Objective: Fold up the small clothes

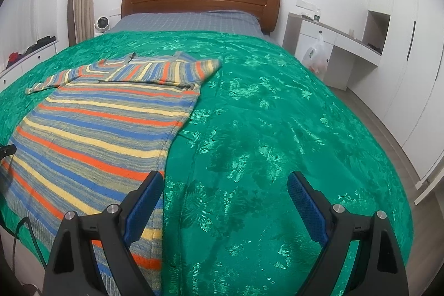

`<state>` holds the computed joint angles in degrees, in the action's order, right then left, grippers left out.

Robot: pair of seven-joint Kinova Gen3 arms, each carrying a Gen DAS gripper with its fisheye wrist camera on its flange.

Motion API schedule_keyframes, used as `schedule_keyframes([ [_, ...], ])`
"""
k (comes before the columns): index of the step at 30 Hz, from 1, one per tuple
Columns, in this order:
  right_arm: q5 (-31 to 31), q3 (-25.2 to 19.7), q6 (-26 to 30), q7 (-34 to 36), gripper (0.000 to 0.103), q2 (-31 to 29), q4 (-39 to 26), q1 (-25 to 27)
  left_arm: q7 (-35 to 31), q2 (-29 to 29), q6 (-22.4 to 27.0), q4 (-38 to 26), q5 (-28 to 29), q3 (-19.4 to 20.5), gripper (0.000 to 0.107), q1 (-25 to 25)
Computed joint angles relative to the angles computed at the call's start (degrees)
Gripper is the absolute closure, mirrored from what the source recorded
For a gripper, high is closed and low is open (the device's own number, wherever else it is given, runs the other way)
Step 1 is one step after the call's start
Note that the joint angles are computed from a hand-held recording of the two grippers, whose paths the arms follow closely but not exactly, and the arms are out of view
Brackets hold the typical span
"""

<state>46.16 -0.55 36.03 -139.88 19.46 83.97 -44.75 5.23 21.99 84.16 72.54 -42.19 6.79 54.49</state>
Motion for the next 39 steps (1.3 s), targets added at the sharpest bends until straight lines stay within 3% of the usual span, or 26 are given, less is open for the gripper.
schedule_keyframes([
  [7, 0.4, 0.07, -0.29, -0.03, 0.013, -0.05, 0.19, -0.03, 0.53, -0.6, 0.5, -0.28, 0.04, 0.1, 0.005, 0.36],
  [12, 0.35, 0.13, -0.81, -0.56, 0.013, -0.31, 0.47, 0.23, 5.56, -9.15, -6.56, 5.29, -3.23, 1.05, 0.005, -1.24],
  [16, -0.49, -0.21, -1.24, 0.28, 0.013, -0.29, 0.41, 0.78, -0.51, -14.92, -9.23, 6.2, -2.35, 1.46, 0.005, -9.29],
  [19, -0.48, 0.03, -1.55, 0.07, 0.013, -0.4, 0.6, 0.66, -7.5, -17.5, -13.11, 6.42, 4.64, -1.84, 0.005, -17.25],
  [24, -1.08, 0.33, -2.51, -1.34, 0.013, -0.56, 0.93, 1.15, -18.85, -15.38, -16.3, 4.06, 16.29, -2.41, 0.006, -30.52],
  [27, -2.62, 0.08, -1.9, -0.57, 0.013, -0.27, 0.27, 1.81, -19.49, -12.71, -13.57, 2.11, 19.65, -4.27, 0.007, -34.33],
  [30, -3.72, 0.02, -1.28, 0.22, 0.013, -0.03, -0.24, 2.06, -17.78, -11.24, -14.62, 2.5, 20.96, -4.36, 0.011, -37.26],
  [34, -5.3, -0.2, -0.51, 1.93, 0.013, 0.61, -1.25, 2.44, -19.14, -9.57, -16.63, 2.6, 25.72, -4.63, 0.039, -40.05],
  [36, -6.81, -0.47, -0.47, 3.0, 0.013, 1.04, -1.83, 2.96, -18.32, -9.53, -18.08, 3.66, 26.43, -4.26, 0.087, -40.83],
  [37, -7.36, -0.41, -0.69, 3.32, 0.013, 1.02, -1.81, 3.13, -17.33, -9.31, -18.02, 3.49, 25.88, -4.33, 0.103, -40.36],
  [39, -8.55, -0.37, -1.47, 3.81, 0.013, 0.99, -1.71, 3.51, -17.21, -8.77, -16.21, 0.75, 22.07, -5.48, 0.104, -37.33],
])
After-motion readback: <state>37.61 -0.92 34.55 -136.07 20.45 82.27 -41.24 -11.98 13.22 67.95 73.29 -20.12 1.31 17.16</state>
